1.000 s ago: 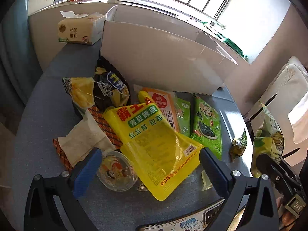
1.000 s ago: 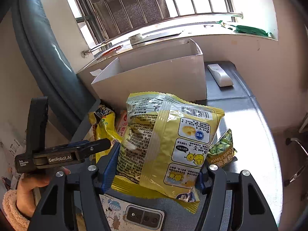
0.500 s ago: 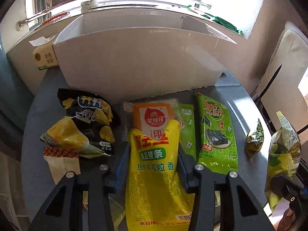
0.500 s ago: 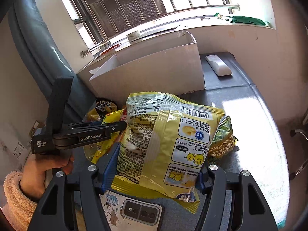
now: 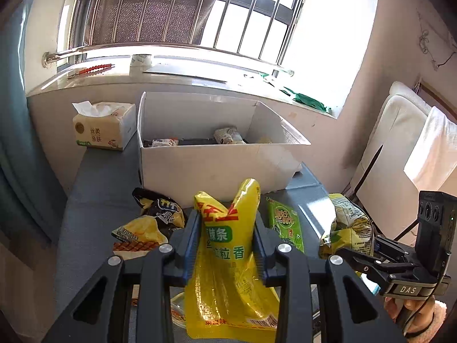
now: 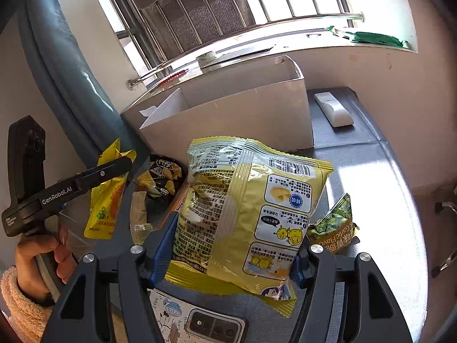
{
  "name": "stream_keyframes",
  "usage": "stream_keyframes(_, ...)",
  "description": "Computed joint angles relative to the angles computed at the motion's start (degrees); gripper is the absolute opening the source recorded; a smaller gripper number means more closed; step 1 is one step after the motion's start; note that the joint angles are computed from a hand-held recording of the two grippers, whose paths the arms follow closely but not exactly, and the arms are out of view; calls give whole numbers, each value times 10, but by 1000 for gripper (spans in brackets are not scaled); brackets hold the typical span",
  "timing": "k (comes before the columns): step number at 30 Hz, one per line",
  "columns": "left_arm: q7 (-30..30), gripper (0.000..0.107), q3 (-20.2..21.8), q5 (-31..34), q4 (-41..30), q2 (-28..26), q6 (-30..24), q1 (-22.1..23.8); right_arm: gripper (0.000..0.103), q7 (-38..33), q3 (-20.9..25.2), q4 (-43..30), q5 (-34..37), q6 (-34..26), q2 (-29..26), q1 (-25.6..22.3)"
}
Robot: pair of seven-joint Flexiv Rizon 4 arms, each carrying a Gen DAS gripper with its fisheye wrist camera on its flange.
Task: Organize snacks
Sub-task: 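Carry both yellow bags into the white box and open both tools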
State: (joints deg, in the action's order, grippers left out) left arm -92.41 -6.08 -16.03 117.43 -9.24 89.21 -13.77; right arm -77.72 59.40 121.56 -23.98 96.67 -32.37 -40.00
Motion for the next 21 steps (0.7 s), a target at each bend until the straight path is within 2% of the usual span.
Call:
stream_keyframes(2, 45, 37, -33, -44, -9, -1, 10, 27, 70, 0, -24, -21, -2, 3, 9, 28)
stream_keyframes(4, 53, 37, -25, -41, -46, -17, 11, 28, 70, -3, -45, -54, -3, -3, 12, 59)
stream_keyframes(7, 106, 37, -71, -99, -106, -54, 7, 69, 70, -16, -86, -127, 1, -21, 4, 121)
stream_keyframes(10, 77, 37, -27, -69, -217, -115, -40, 48, 70, -23, -81, -232, 11, -91, -42, 156)
stream_keyframes(13, 32, 37, 30, -20, -321, -170, -98, 18, 70, 1, -158, -329, 7, -153, -57, 241)
stream_keyframes(16, 0, 45, 38, -11, -389, -214, -145, 23, 70, 18, -214, -407, 5, -213, -81, 299)
stream_keyframes(18, -19, 65, 47, 4, -415, -228, -179, 23, 72, 24, -238, -445, 11, -246, -95, 323)
stream_keyframes(19, -20, 94, 38, -1, -418, -231, -187, 31, 88, 30, -250, -457, 17, -257, -99, 332)
stream_keyframes(20, -27, 103, 34, -5, -415, -231, -188, 37, 100, 30, -254, -467, 27, -265, -103, 336)
stream_keyframes(21, -40, 103, 37, -4, -411, -229, -194, 37, 103, 24, -252, -468, 39, -259, -104, 335)
